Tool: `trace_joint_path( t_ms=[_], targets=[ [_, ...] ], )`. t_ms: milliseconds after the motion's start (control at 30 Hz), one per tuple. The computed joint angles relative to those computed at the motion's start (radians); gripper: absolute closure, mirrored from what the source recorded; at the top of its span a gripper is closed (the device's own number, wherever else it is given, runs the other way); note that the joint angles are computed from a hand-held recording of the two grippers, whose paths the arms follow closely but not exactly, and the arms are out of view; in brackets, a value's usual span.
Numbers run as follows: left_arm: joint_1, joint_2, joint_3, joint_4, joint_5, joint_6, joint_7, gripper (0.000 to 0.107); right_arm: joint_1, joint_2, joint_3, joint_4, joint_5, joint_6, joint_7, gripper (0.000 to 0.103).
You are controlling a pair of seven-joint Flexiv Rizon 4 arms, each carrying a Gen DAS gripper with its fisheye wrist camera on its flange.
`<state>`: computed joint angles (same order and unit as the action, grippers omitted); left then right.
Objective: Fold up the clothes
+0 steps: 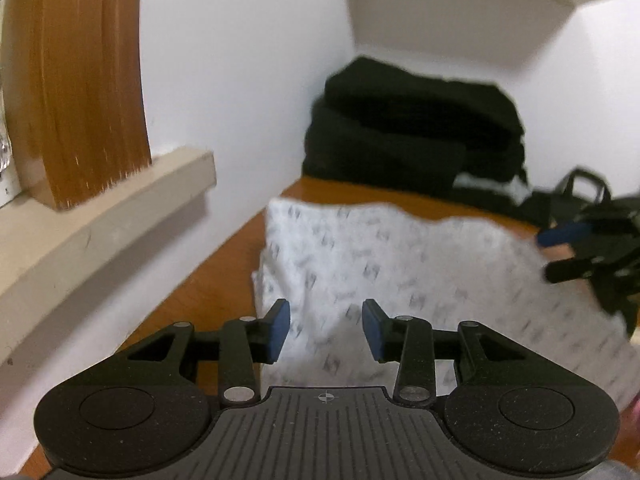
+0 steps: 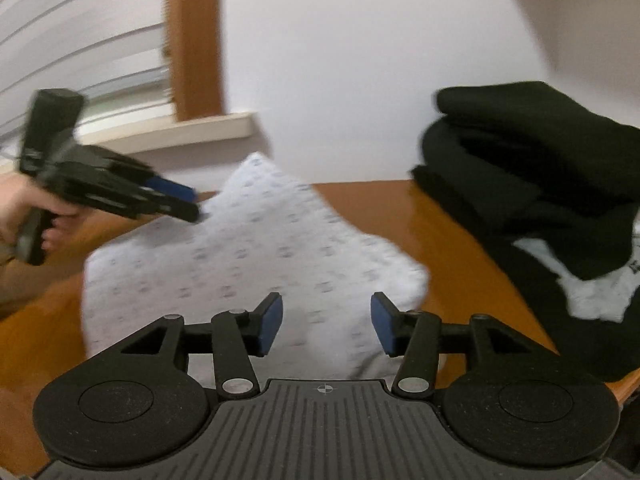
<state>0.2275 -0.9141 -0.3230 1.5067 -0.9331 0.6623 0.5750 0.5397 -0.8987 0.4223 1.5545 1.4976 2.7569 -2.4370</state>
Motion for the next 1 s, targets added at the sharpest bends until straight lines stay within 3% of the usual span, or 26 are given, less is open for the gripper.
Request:
trace_joint_path(
  t_ms=[200,300,367,467,600,700,800,1000],
  targets=[
    [-0.006,-0.055,-0.005,-0.066,0.034,0.045,-0.039,0.064,-0.004,-0.06,0.034,-0.123,0.076,0.013,-0.194,0.053],
    [0.024,-0.038,-0.026,-0.059,0.019,-0.001,-0.031,0.065,-0.002,-0.069,0.043,-0.093,0.05,0.033,-0.125,0.049],
    [0.045,-0.017,-0.03,-0.051,0.023,-0.085,-0.026,0.065,0.003,-0.071,0.043,-0.07,0.034,0.038,-0.072,0.049],
    [0.03,0.012,-0.011,-0.028,0.047,-0.159,0.0,0.065,0.005,-0.064,0.041,-0.035,0.009,0.026,-0.017,0.049],
    [-0.057,0.006,0.014,-0.02,0.06,-0.069,0.015,0.068,0.019,-0.055,0.031,-0.01,0.002,0.02,0.015,0.049],
    [-0.106,-0.038,0.025,-0.077,0.103,-0.024,-0.036,0.071,0.029,-0.048,0.03,0.008,0.005,0.022,0.037,0.049],
    [-0.114,-0.084,0.031,-0.155,0.163,-0.071,-0.108,0.072,0.034,-0.035,0.036,0.029,0.021,0.03,0.041,0.049],
    [-0.087,-0.121,0.01,-0.207,0.19,-0.131,-0.141,0.073,0.04,-0.016,0.057,0.044,0.085,0.079,-0.009,0.049]
  ],
)
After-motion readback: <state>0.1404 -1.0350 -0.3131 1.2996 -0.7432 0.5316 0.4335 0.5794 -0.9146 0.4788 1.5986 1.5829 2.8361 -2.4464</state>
